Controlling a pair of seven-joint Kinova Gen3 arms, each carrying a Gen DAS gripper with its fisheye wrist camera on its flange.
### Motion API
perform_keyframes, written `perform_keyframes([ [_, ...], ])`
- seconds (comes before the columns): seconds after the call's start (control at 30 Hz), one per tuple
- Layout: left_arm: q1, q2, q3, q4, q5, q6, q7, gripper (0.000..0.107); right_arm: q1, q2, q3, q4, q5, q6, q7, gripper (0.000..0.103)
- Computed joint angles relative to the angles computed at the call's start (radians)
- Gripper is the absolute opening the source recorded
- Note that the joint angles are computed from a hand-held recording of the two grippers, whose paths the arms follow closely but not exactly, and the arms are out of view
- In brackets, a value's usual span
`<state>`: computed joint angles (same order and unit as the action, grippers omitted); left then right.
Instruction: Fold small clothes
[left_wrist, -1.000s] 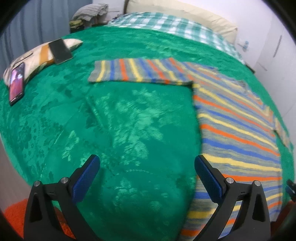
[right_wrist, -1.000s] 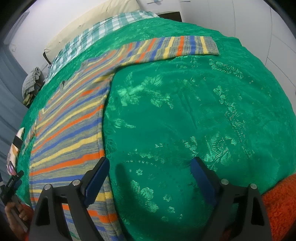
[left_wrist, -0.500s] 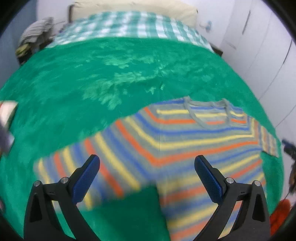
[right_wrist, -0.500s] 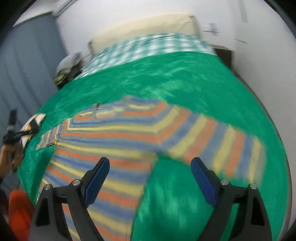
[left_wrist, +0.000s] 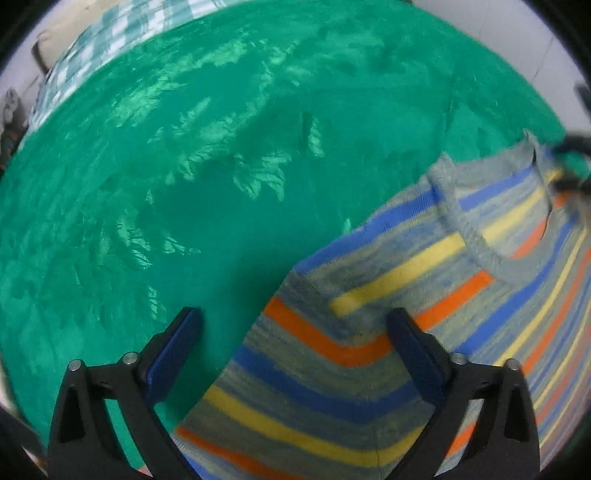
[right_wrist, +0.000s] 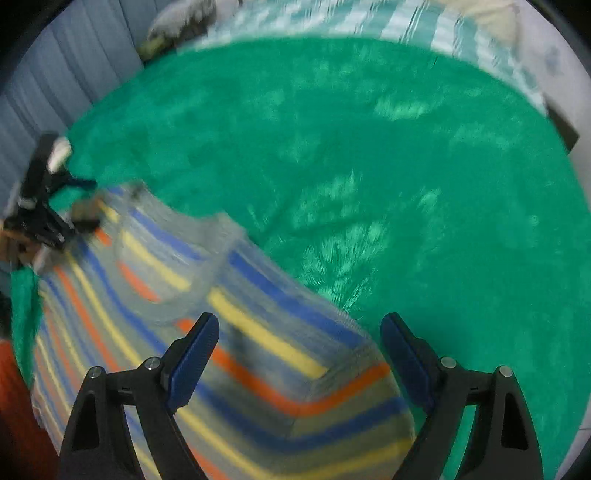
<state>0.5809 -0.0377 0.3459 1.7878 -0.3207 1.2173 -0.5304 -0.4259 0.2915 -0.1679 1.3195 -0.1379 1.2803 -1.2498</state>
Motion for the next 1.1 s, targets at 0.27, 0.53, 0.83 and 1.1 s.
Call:
perform_keyframes([
  [0.27,0.299,0.129,-0.052,-0.100,-0.300,0.212,0.227,0.003,-0.083,-0.146,-0.050,0.119,0.257,-0.171,-0.132,0.007],
  [0.53,0.326,0.189,-0.069,-0.109,-0.314,0.270,0.355,0.041,-0.178,-0.112,-0.015,0.187,0.416,-0.249,-0.336,0.014],
  [0.83,0.492,0.100,0.237,-0.305,-0.405,0.636,0.635,0.090,-0.203,-0.413,0.079,0.254,0.277,-0.150,-0.161,0.074],
  [1.1,0.718,0.415,0.575,-0.544,-0.577,0.738,0.961,0.093,-0.248,-0.778,0.037,0.440,-0.045,0.125,-0.132,0.074],
])
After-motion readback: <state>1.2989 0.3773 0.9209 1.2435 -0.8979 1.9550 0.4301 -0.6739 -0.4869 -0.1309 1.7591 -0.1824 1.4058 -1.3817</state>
